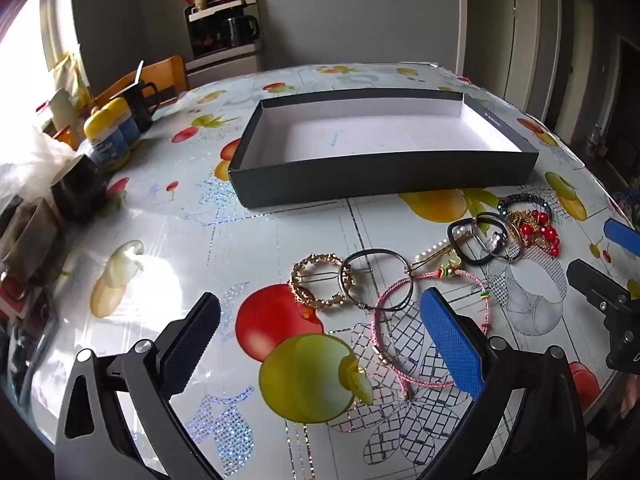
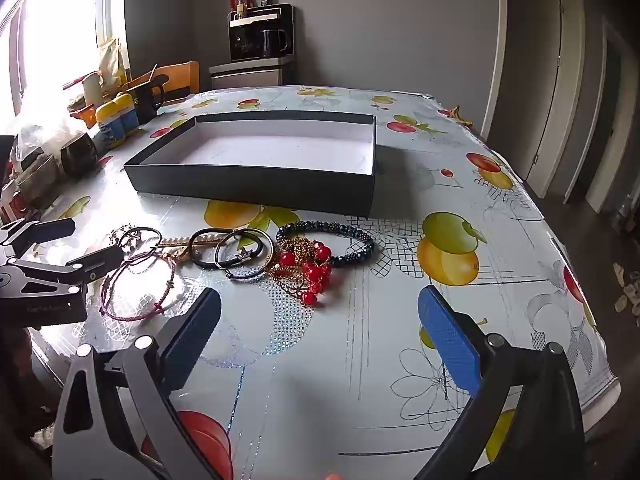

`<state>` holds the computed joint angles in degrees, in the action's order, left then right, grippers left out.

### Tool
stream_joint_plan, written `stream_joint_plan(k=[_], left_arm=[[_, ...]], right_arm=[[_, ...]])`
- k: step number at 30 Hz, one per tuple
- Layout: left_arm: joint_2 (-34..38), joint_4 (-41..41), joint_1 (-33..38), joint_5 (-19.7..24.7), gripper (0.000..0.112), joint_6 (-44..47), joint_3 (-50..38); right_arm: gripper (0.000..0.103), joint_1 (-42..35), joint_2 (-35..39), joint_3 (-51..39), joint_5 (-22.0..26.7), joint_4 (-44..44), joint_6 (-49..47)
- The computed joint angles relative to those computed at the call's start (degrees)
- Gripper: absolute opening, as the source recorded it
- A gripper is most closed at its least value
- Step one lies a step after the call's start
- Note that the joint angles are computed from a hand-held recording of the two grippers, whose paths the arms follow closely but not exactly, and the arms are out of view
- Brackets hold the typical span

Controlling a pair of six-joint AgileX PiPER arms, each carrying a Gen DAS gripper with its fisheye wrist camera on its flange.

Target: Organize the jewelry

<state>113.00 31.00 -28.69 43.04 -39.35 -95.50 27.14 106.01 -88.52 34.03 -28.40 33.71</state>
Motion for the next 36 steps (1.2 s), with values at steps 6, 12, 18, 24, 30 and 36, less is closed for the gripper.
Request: stream_joint_plan(k=[6, 12, 18, 24, 30, 36], left_arm=[[-0.98, -0.71, 0.81, -0.80, 0.101, 0.72, 1.25], [-0.46, 0.15, 0.11, -0.64, 0.101, -0.23, 0.99], [-0.67, -0.13, 0.08, -0.45, 0.101, -0.36, 1.01], [-0.47, -0.47, 0.11, -0.16, 0.101, -0.14, 0.60], [-0.48, -0.76, 0.18, -0.23, 0.101, 0.05, 0.62], [-0.45, -0.82, 0.21, -0.35, 0.101, 0.08, 0.64]], right_arm=[[0.097, -0.35, 0.05, 0.16, -0.44, 0.13, -0.30], [0.097, -0.14, 0.21, 0.01, -0.19, -0.51, 0.13], [0.097, -0.50, -0.02, 0.28, -0.37, -0.07, -0.42], [0.097, -0.44, -0.07, 0.36, -0.42, -0.18, -0.38], [0.097, -0.42, -0.10, 0.36, -0.35, -0.20, -0.32], [0.097, -0.42, -0.11, 0.39, -0.39, -0.18, -0.35]])
